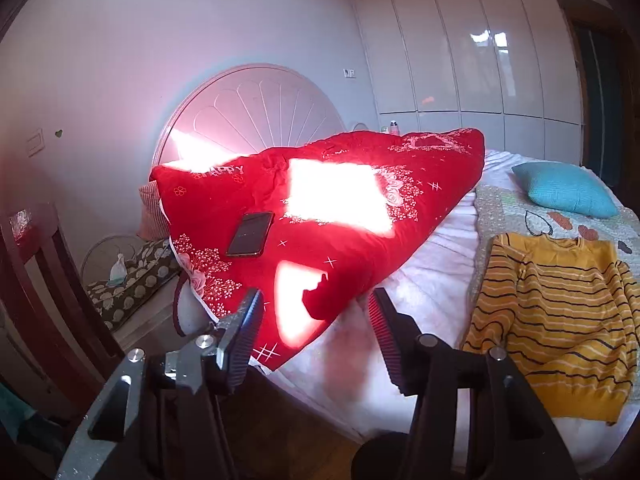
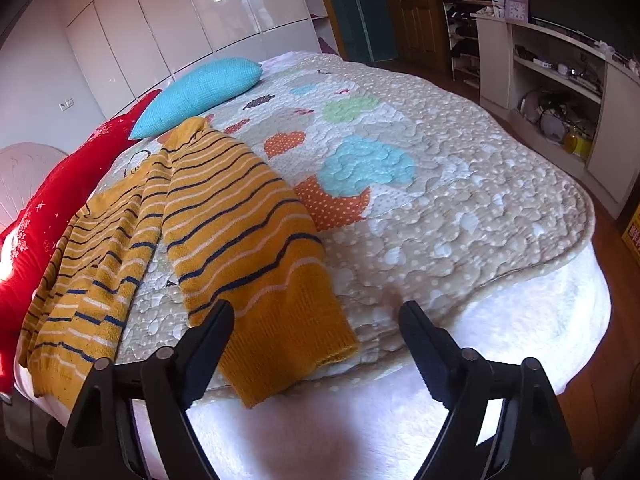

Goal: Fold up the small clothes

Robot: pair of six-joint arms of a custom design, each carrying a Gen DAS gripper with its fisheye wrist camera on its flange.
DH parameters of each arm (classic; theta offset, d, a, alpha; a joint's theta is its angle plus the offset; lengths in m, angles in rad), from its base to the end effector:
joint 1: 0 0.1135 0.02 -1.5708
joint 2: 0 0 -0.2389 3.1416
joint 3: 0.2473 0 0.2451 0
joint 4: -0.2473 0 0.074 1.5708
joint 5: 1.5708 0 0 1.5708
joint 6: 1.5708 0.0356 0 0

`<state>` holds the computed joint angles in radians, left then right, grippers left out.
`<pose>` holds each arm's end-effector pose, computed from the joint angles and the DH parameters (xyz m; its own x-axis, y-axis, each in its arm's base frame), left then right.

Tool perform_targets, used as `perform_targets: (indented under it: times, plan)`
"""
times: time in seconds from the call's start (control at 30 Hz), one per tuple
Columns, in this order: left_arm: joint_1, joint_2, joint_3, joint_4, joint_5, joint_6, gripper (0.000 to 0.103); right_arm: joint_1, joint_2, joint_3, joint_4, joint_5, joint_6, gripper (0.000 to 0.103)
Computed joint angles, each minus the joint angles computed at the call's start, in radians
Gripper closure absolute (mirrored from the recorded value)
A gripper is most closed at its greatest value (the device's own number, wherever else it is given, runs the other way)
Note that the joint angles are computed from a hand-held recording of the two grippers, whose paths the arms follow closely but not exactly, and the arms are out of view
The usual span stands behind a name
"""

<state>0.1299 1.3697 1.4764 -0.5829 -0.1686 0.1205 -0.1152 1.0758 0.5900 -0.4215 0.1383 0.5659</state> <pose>0.2958 0.0447 0.3825 -0.4844 0.0562 -0.8731 -0.2189 0.9584 0.1832 0.2100 -0.0292 0.1797 -0.5543 0.5988 -0.5781 0.5869 0.7737 0.2385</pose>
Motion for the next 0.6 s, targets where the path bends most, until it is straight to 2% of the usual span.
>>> perform_targets:
  times: [0.03, 0.07, 0.1, 0.17, 0.23, 0.4, 0.5, 0.6]
  plan:
    - [0.001, -0.008, 0.001, -0.006, 0.023, -0.009, 0.034, 0.012, 0.023, -0.004, 0.041, -0.008, 0.0, 0.023]
    - [0.001, -0.013, -0.003, -0.001, 0.042, -0.021, 0.027, 0.026, 0.058, 0.009, 0.062, -0.013, 0.001, 0.032]
    - [-0.008, -0.019, -0.017, 0.013, 0.051, -0.032, 0.025, 0.043, 0.098, 0.029, 0.071, -0.003, -0.002, 0.055]
    - [-0.037, -0.013, -0.027, 0.024, 0.041, -0.047, 0.022, 0.054, 0.145, 0.055, 0.078, 0.003, -0.041, 0.087]
    - [-0.066, 0.005, -0.026, 0.022, 0.041, -0.053, 0.022, 0.022, 0.117, 0.058, 0.07, -0.032, -0.07, 0.09]
    - [-0.122, 0.066, -0.03, 0.03, 0.08, -0.055, 0.019, -0.097, 0.074, 0.135, -0.069, 0.125, -0.153, 0.092]
    - [-0.144, 0.113, -0.034, 0.04, 0.078, -0.073, 0.019, -0.209, 0.123, 0.2, -0.135, 0.193, -0.193, 0.088]
    - [-0.155, 0.179, -0.027, 0.044, 0.085, -0.101, 0.019, -0.291, 0.103, 0.214, -0.157, 0.123, -0.201, 0.08]
